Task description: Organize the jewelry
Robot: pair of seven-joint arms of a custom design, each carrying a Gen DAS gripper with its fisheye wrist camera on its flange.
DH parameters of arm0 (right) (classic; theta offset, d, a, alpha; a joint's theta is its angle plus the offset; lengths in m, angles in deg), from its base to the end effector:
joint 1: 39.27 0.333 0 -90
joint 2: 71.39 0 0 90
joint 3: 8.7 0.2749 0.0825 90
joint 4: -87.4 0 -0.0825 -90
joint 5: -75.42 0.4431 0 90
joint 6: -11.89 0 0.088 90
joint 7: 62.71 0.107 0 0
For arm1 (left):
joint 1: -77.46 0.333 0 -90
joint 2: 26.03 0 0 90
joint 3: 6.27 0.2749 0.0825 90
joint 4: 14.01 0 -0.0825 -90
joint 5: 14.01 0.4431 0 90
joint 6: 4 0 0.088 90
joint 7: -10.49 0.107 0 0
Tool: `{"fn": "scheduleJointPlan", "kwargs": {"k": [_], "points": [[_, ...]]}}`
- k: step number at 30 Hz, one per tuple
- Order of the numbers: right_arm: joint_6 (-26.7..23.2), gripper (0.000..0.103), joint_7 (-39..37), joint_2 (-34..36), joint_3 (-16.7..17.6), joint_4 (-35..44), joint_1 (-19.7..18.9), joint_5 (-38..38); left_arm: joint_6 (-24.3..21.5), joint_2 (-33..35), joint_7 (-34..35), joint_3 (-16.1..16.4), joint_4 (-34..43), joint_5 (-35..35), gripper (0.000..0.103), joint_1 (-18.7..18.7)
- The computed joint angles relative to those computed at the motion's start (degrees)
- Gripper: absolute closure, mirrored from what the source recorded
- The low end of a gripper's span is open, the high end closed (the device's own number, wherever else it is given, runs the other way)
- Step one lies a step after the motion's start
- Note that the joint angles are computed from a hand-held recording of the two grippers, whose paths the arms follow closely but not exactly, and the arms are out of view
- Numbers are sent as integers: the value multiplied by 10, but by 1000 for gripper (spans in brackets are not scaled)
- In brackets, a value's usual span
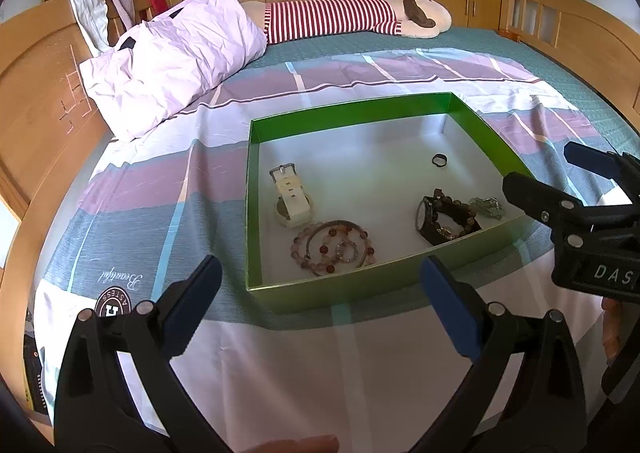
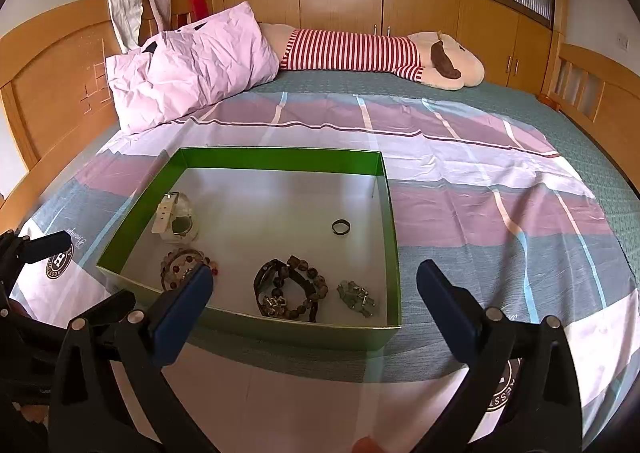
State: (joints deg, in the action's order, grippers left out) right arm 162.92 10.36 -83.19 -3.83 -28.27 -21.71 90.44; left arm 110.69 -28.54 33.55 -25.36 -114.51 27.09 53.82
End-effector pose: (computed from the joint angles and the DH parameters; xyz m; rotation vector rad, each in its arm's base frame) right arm 0.5677 0.2308 0.5834 -2.0366 1.1830 -0.5064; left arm 0.4937 -0.4063 0.5679 -1.9012 1.5434 -0.5026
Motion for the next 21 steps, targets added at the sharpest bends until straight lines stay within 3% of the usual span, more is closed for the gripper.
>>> {"fn": "scheduleJointPlan", "kwargs": {"k": [21], "points": [[2, 1, 3, 1, 0, -1, 1, -3, -1, 1, 0, 0, 1, -1, 2, -1]]}}
